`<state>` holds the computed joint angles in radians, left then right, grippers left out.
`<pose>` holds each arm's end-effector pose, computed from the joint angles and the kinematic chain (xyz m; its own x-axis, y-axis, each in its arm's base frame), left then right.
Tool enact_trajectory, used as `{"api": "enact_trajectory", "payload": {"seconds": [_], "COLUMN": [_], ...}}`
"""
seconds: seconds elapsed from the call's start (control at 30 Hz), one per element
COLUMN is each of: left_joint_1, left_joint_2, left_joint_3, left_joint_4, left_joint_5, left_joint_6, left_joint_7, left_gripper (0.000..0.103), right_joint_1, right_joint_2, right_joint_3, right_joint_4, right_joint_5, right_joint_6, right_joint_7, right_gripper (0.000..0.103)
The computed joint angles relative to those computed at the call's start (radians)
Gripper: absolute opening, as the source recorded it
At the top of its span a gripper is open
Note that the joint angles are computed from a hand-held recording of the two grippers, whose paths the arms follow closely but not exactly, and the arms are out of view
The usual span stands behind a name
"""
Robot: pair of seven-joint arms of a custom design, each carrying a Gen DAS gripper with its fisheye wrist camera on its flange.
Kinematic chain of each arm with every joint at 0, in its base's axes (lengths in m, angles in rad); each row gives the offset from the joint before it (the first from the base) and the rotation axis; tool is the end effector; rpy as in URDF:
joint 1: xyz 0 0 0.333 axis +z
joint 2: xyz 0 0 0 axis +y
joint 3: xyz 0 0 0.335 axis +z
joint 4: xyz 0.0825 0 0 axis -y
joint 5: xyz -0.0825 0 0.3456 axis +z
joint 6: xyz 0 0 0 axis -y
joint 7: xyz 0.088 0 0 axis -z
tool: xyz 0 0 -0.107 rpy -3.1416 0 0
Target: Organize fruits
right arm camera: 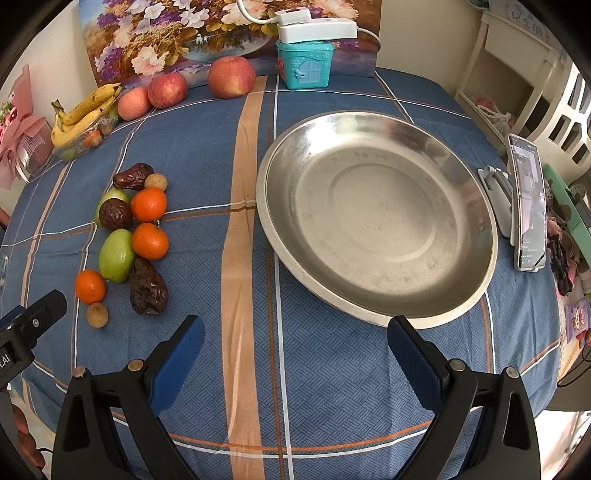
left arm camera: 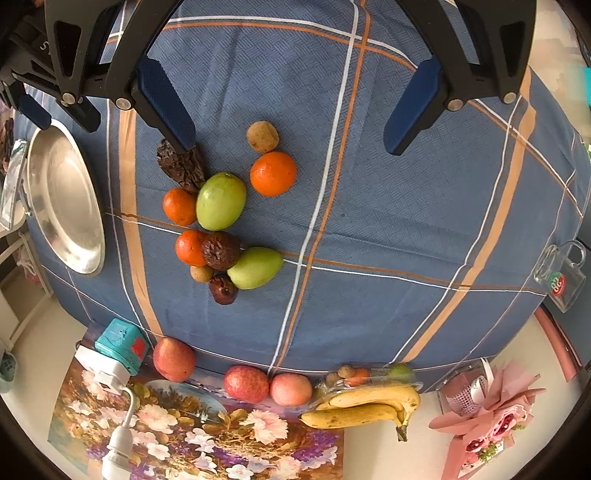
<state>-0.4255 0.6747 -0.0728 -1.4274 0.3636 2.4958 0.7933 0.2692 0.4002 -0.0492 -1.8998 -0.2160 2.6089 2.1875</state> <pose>0.6515 -0.3414 0.3747 0.0431 -0.9973 0.0590 -0.8975 -0.0646 -0.4363 0.6182 0.1461 0.3653 -0.2154 -0.9763 -0.0197 -0.9181 0.2093 -0.3365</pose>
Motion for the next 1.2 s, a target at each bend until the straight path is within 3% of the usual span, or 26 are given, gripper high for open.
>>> {"api": "enact_trajectory", "payload": {"seconds": [0.23, 0.33, 0.43, 0.53, 0.57, 0.63, 0.67, 0.87, 1.0, 1.07, 1.2], "left_joint_1": [0.018, 0.076, 0.1, 0.102, 0.101, 0.101, 0.096, 0.084, 0.09, 0.103, 0.111], "left_joint_2": [-0.001, 0.023, 0.065, 0.096, 0.106, 0.133, 0.144, 0.19, 0.221, 0.222, 0.218], "left_joint_3": [0.022, -0.04, -0.072, -0.08, -0.082, -0.088, -0.085, -0.073, -0.08, -0.086, -0.095], "left_joint_4": [-0.03, -0.01, 0.055, 0.099, 0.113, 0.153, 0.173, 0.237, 0.277, 0.264, 0.253], "left_joint_5": [-0.009, -0.091, -0.173, -0.218, -0.231, -0.256, -0.261, -0.278, -0.297, -0.312, -0.333], "left_joint_6": [0.058, 0.057, -0.003, -0.035, -0.047, -0.073, -0.088, -0.101, -0.105, -0.077, -0.063], "left_joint_7": [-0.097, -0.035, 0.016, 0.04, 0.046, 0.065, 0.069, 0.078, 0.086, 0.097, 0.117], "left_gripper": [0.103, 0.103, 0.103, 0.102, 0.101, 0.094, 0.093, 0.087, 0.079, 0.079, 0.069], "right_joint_1": [0.009, -0.038, -0.083, -0.059, -0.021, -0.025, -0.041, -0.021, 0.002, 0.007, 0.006], "right_joint_2": [0.02, 0.046, 0.085, 0.098, 0.114, 0.132, 0.147, 0.182, 0.202, 0.214, 0.235], "right_joint_3": [-0.003, 0.064, 0.135, 0.136, 0.099, 0.114, 0.132, 0.13, 0.112, 0.107, 0.111], "right_joint_4": [0.018, 0.043, 0.081, 0.071, 0.087, 0.123, 0.154, 0.21, 0.238, 0.256, 0.283], "right_joint_5": [-0.023, 0.068, 0.191, 0.231, 0.191, 0.224, 0.248, 0.276, 0.27, 0.269, 0.276], "right_joint_6": [0.039, 0.089, 0.107, 0.218, 0.224, 0.181, 0.119, 0.067, 0.043, 0.03, 0.01], "right_joint_7": [-0.008, -0.11, -0.239, -0.301, -0.279, -0.31, -0.334, -0.394, -0.41, -0.407, -0.419], "right_gripper": [0.099, 0.099, 0.099, 0.099, 0.098, 0.097, 0.097, 0.096, 0.074, 0.074, 0.073]}}
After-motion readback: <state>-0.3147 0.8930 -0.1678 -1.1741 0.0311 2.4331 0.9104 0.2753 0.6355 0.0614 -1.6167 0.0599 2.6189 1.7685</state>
